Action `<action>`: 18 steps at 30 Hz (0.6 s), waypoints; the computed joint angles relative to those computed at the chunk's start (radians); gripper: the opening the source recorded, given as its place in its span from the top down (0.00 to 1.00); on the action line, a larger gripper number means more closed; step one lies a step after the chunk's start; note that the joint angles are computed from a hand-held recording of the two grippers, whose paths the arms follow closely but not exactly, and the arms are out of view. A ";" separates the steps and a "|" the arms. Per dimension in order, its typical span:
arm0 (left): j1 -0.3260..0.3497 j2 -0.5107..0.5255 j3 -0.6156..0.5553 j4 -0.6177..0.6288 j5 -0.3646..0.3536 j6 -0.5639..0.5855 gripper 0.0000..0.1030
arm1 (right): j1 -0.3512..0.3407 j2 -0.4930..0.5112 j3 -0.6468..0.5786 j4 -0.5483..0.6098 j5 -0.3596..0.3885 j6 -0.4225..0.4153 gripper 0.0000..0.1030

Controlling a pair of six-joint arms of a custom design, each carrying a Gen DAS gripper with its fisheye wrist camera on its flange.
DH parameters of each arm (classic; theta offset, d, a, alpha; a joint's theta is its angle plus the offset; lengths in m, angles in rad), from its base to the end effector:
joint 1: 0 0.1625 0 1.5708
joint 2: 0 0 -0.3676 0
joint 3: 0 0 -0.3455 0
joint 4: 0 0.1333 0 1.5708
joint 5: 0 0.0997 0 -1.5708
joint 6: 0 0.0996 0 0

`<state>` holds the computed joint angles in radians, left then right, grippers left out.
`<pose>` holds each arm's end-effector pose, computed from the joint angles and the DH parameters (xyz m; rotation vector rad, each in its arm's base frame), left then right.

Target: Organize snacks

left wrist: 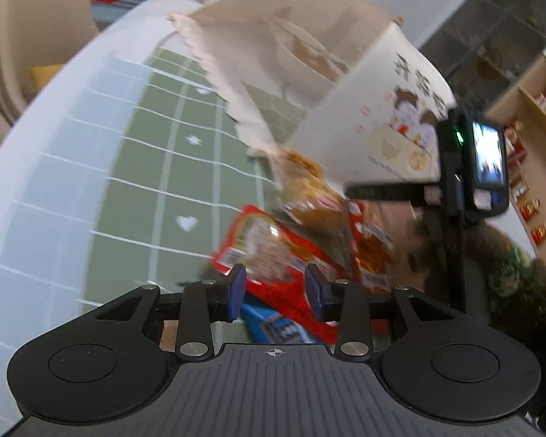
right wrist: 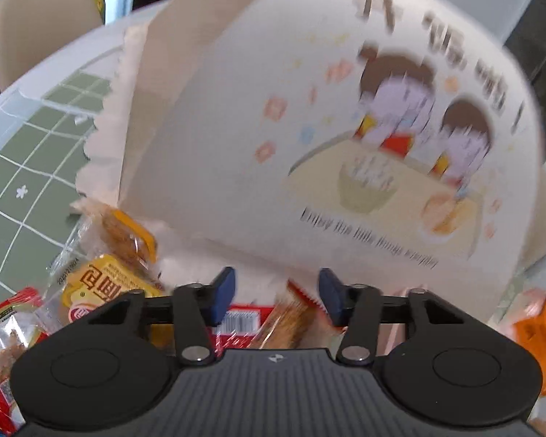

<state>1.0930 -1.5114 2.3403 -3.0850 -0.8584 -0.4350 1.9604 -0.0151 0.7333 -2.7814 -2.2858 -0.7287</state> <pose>0.0014 -0.4288 0.2795 -0.2813 2.5342 -1.2238 0.3482 -0.6690 -0.0784 1.0495 -2.0890 0.4298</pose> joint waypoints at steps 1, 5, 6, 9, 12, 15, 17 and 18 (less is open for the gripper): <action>0.009 0.000 0.000 -0.016 0.000 0.001 0.62 | 0.000 -0.017 0.017 0.037 0.001 0.050 0.66; 0.049 0.036 -0.037 -0.056 -0.031 0.012 0.62 | -0.003 -0.198 0.263 0.138 0.120 0.241 0.75; 0.055 0.053 -0.052 -0.068 -0.040 0.025 0.62 | -0.007 -0.253 0.333 0.188 0.159 0.300 0.75; 0.068 0.127 -0.115 -0.113 -0.056 0.092 0.62 | -0.024 -0.395 0.549 0.215 0.260 0.386 0.75; 0.080 0.238 -0.225 -0.152 -0.046 0.194 0.62 | -0.023 -0.512 0.784 0.084 0.277 0.337 0.75; 0.086 0.359 -0.355 -0.195 -0.006 0.316 0.62 | -0.019 -0.610 0.975 -0.070 0.266 0.288 0.75; 0.102 0.432 -0.458 -0.160 -0.010 0.381 0.62 | -0.019 -0.663 1.065 -0.144 0.247 0.266 0.73; 0.110 0.460 -0.508 -0.113 -0.023 0.388 0.62 | -0.019 -0.677 1.090 -0.169 0.229 0.255 0.69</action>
<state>1.2032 -1.0519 1.8325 -3.1982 -0.8818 -0.0469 1.9414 -0.6921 1.8231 -2.9508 -2.0565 -0.4740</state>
